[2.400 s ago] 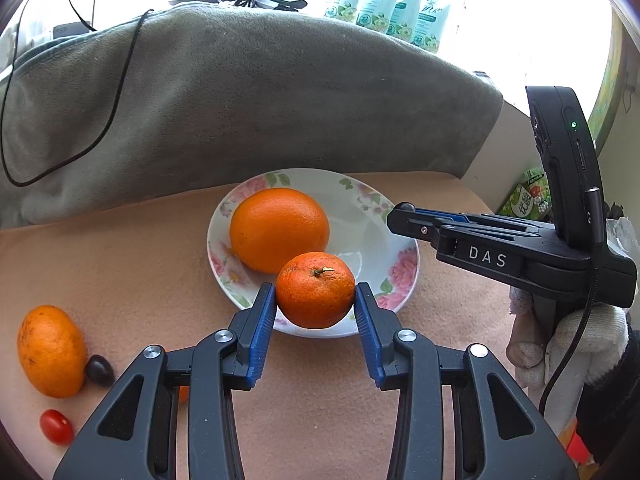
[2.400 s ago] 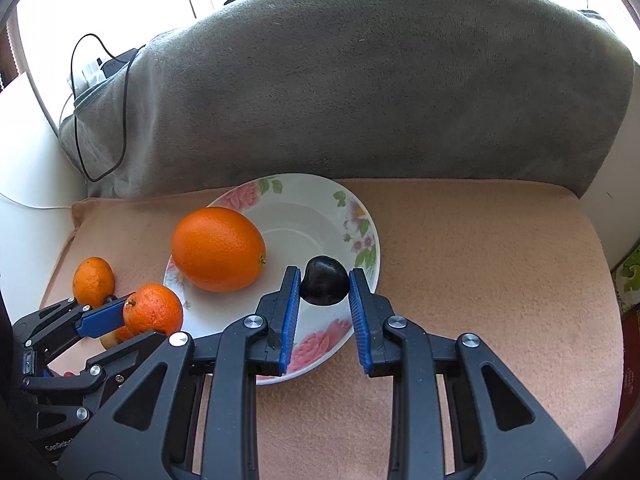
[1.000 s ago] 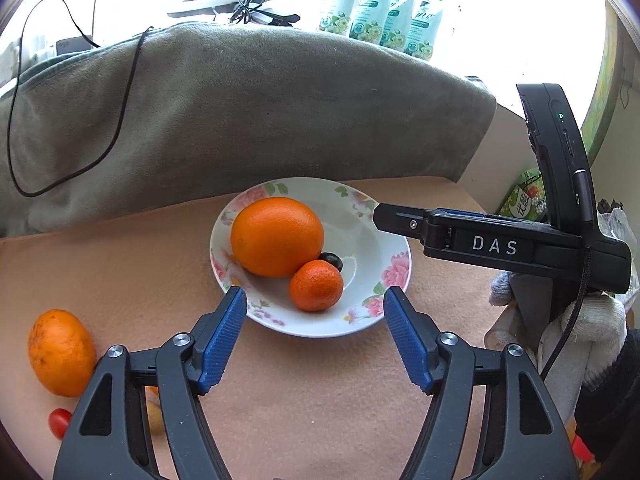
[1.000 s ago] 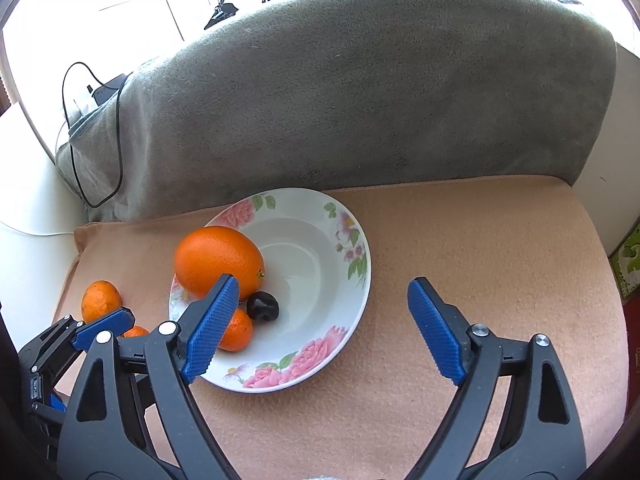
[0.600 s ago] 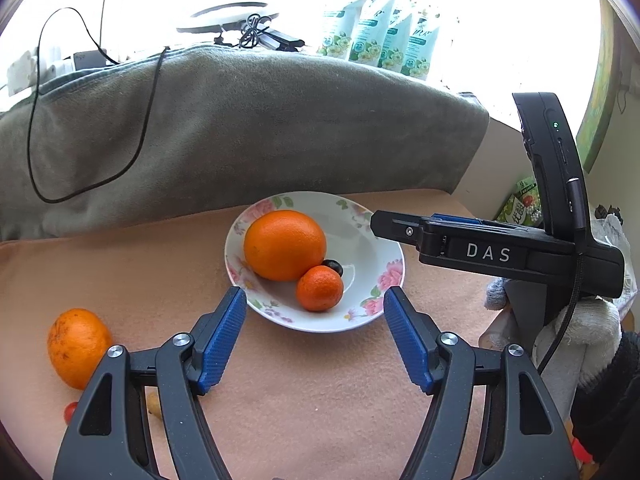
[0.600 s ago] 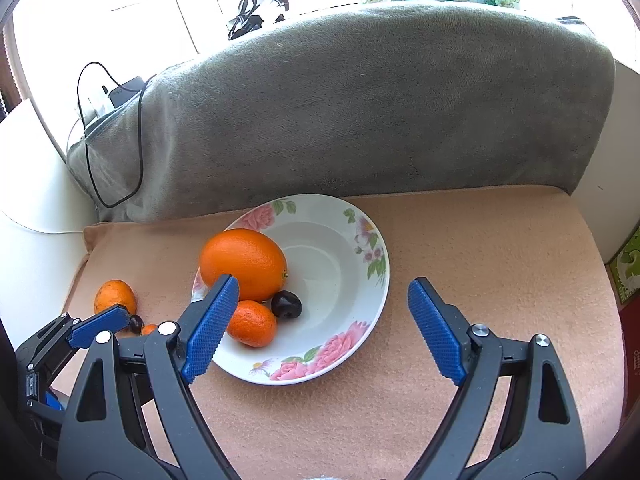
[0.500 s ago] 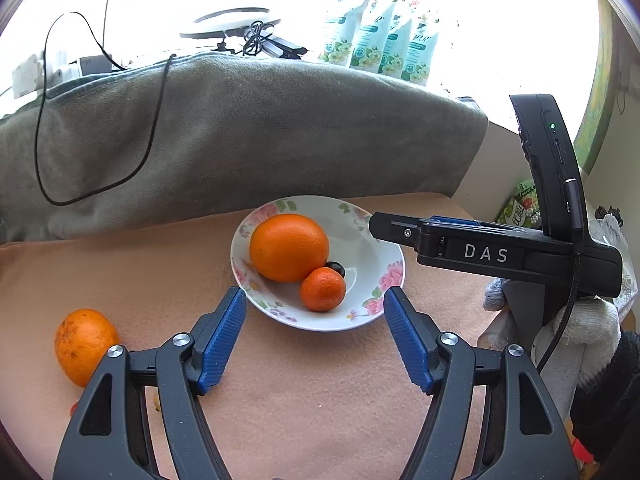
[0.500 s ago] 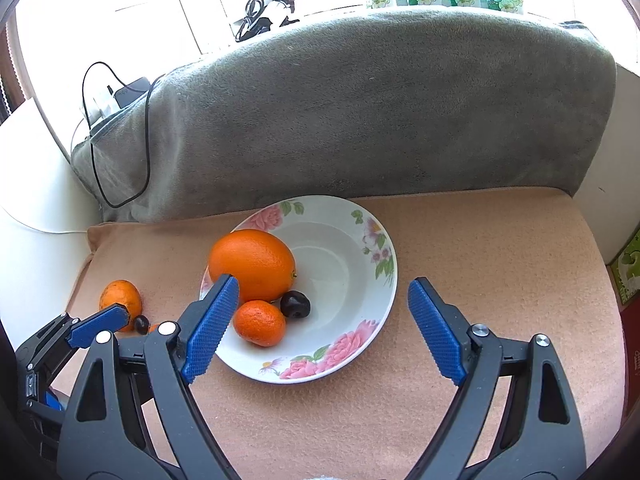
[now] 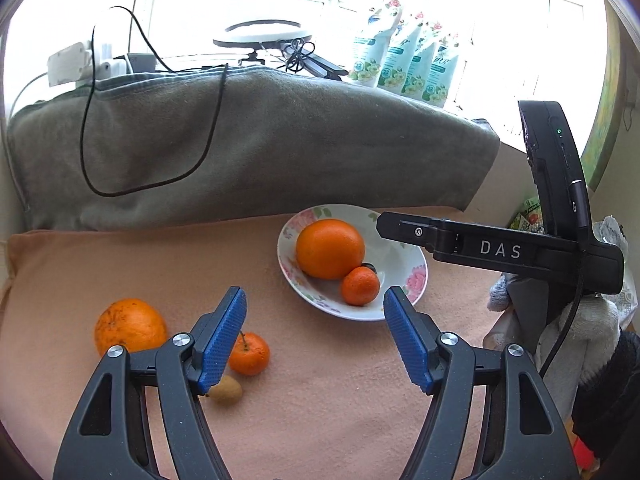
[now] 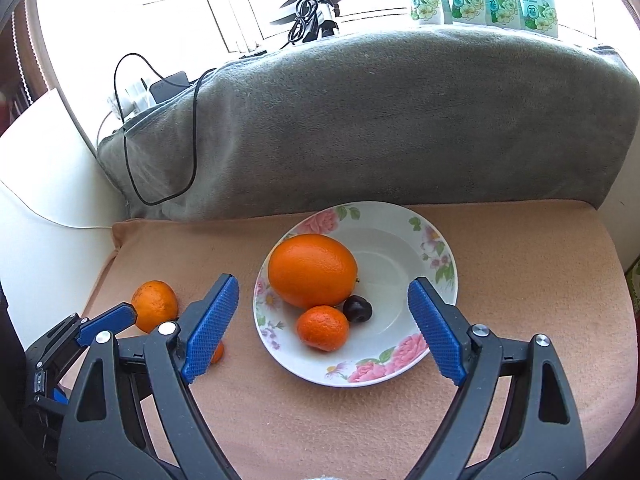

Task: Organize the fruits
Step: 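Withdraw both tools from the plate back toward the remaining fruits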

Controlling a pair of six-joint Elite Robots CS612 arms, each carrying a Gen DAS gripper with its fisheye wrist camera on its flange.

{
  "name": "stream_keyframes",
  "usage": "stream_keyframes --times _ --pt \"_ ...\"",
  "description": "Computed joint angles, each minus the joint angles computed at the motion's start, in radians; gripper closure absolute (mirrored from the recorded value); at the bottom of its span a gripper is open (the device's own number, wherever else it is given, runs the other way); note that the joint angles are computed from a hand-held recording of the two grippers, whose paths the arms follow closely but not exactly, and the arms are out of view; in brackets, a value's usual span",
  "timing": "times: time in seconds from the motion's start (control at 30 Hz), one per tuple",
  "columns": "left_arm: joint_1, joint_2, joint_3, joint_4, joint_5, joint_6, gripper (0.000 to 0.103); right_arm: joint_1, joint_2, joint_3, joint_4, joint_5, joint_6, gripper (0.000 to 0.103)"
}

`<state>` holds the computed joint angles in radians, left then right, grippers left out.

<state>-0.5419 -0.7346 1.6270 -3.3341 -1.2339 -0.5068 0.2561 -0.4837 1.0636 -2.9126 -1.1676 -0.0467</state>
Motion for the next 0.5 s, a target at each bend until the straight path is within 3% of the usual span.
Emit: stream_keyframes --times 0.5 --pt "0.040 -0.026 0.099 -0.043 0.021 -0.106 0.032 0.027 0.020 -0.048 0.069 0.060 -0.014 0.014"
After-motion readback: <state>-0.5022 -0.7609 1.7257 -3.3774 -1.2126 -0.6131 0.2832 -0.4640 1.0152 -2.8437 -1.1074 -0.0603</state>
